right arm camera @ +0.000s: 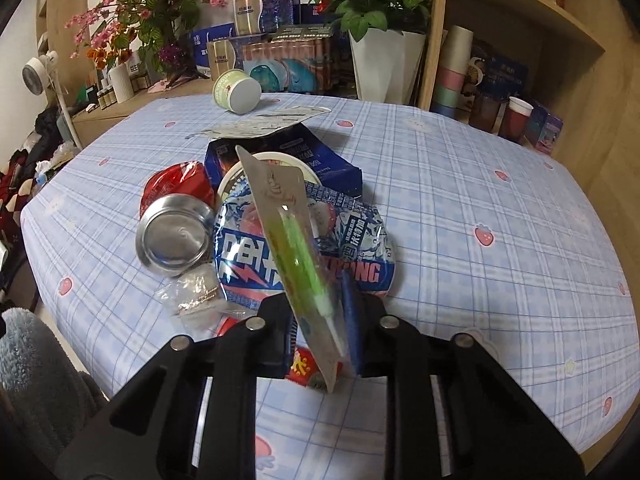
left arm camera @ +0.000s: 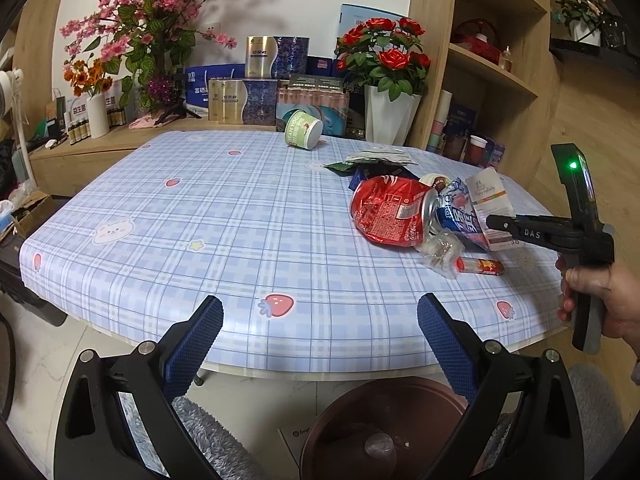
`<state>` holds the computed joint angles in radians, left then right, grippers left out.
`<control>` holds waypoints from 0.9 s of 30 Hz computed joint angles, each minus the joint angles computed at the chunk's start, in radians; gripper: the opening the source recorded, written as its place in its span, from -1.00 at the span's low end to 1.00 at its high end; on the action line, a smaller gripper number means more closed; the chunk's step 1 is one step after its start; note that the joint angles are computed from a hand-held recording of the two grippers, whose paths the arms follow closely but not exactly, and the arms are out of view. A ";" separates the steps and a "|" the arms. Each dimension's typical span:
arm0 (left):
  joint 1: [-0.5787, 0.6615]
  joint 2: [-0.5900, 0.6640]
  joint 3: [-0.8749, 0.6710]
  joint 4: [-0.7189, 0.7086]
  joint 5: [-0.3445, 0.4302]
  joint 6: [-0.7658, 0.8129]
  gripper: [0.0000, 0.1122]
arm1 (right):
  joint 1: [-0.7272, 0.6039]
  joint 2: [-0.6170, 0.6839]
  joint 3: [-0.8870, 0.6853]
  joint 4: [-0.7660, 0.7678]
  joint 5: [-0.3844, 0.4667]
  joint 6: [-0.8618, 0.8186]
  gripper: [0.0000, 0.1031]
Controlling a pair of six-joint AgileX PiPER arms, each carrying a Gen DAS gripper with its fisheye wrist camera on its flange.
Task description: Collect trash
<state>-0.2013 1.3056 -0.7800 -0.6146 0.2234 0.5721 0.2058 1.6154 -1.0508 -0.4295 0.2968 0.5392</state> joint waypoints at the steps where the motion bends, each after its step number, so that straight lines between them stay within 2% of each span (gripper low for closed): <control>1: 0.000 0.002 -0.002 -0.002 0.003 0.003 0.70 | 0.004 -0.014 0.010 -0.030 -0.007 0.028 -0.67; 3: -0.001 0.012 -0.017 0.024 0.020 -0.021 0.70 | 0.017 -0.036 0.029 -0.129 -0.013 0.122 -0.67; 7: -0.009 0.056 -0.066 -0.013 0.077 0.030 0.68 | 0.004 -0.106 0.092 -0.160 -0.055 0.188 -0.68; 9: -0.024 0.097 -0.108 -0.082 0.119 0.106 0.56 | -0.019 -0.141 0.126 -0.055 -0.082 0.119 -0.68; 11: -0.038 0.149 -0.167 -0.099 0.179 0.101 0.52 | -0.042 -0.181 0.168 0.065 -0.102 0.034 -0.68; 13: -0.053 0.224 -0.252 -0.146 0.256 0.097 0.49 | -0.048 -0.214 0.205 0.091 -0.108 0.033 -0.68; 14: -0.063 0.246 -0.274 -0.154 0.268 0.093 0.49 | -0.052 -0.226 0.219 0.101 -0.110 0.032 -0.68; 18: -0.137 0.389 -0.440 -0.092 0.314 -0.004 0.49 | -0.073 -0.293 0.303 0.151 -0.135 0.036 -0.68; 22: -0.186 0.512 -0.587 0.046 0.335 -0.135 0.48 | -0.099 -0.359 0.392 0.252 -0.157 -0.018 -0.68; 25: -0.189 0.601 -0.687 0.104 0.376 -0.244 0.41 | -0.103 -0.387 0.434 0.199 -0.155 0.050 -0.68; 27: -0.190 0.641 -0.729 0.128 0.393 -0.296 0.34 | -0.115 -0.401 0.454 0.258 -0.157 0.003 -0.68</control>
